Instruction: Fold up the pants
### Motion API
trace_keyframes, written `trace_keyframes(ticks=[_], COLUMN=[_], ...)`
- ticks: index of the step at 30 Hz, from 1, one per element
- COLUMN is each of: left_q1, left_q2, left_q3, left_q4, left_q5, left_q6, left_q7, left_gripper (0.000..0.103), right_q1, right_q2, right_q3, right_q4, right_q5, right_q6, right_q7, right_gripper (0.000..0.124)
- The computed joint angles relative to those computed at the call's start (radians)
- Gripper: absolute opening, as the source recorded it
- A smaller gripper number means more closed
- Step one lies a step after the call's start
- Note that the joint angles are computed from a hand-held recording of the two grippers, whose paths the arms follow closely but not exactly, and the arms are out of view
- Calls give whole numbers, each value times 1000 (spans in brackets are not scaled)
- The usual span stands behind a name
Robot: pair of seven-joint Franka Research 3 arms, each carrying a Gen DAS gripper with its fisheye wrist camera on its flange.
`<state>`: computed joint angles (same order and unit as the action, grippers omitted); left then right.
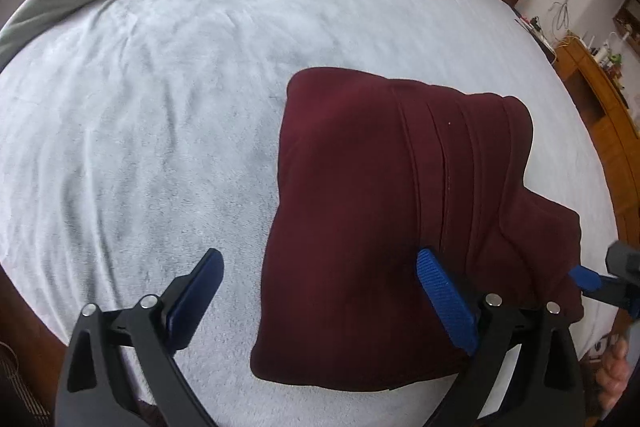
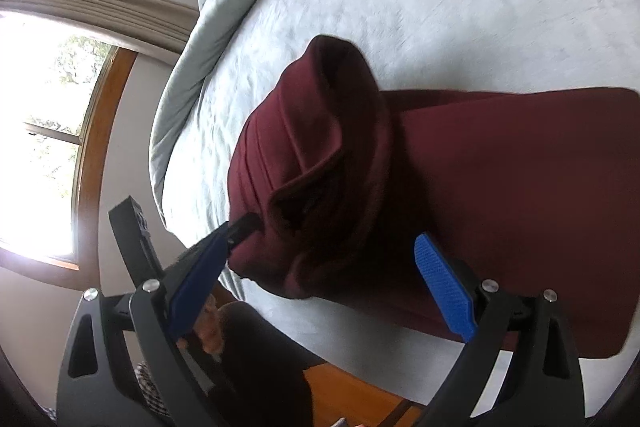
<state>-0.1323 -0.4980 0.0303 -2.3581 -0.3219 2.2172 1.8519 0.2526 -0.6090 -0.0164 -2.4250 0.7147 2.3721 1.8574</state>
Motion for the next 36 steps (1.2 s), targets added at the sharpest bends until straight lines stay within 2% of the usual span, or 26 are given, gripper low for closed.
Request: trace_keyframes(ticks=[4, 11, 13, 15, 16, 19, 25, 27, 30, 36], left_q1=[-3, 9, 14, 20, 23, 36, 60, 67, 76, 51], left_q2=[8, 47, 53, 70, 76, 96, 105, 104, 92, 72], left_q3=[16, 7, 6, 9, 11, 21, 36, 37, 24, 7], left_q4=[16, 46, 51, 69, 76, 102, 130, 139, 137, 134], left_q5=[-12, -21, -28, -38, -48, -91, -183, -208, -218, -230], left_q6=[-28, -42, -54, -81, -95, -143, -213, -234, -222, -234], left_q7=[36, 79, 79, 71, 66, 54, 52, 47, 33, 42], left_gripper=[100, 100, 100, 100, 100, 100, 100, 100, 99, 99], right_q1=[15, 10, 12, 47, 51, 56, 82, 71, 46, -20], right_q2=[35, 68, 75, 72, 63, 36, -25, -50, -88, -188], right_q3=[-12, 7, 15, -10, -7, -5, -32, -32, -34, -35], right_q4=[13, 14, 8, -15, -24, -35, -61, -61, -60, -75], right_q5=[47, 25, 18, 103, 115, 115, 184, 174, 143, 38], right_q6=[5, -9, -2, 33, 53, 75, 108, 105, 89, 34], right_q7=[1, 7, 7, -46, -61, -101, -176, -174, -159, -114], right_gripper=[95, 92, 59, 47, 35, 26, 23, 23, 23, 23])
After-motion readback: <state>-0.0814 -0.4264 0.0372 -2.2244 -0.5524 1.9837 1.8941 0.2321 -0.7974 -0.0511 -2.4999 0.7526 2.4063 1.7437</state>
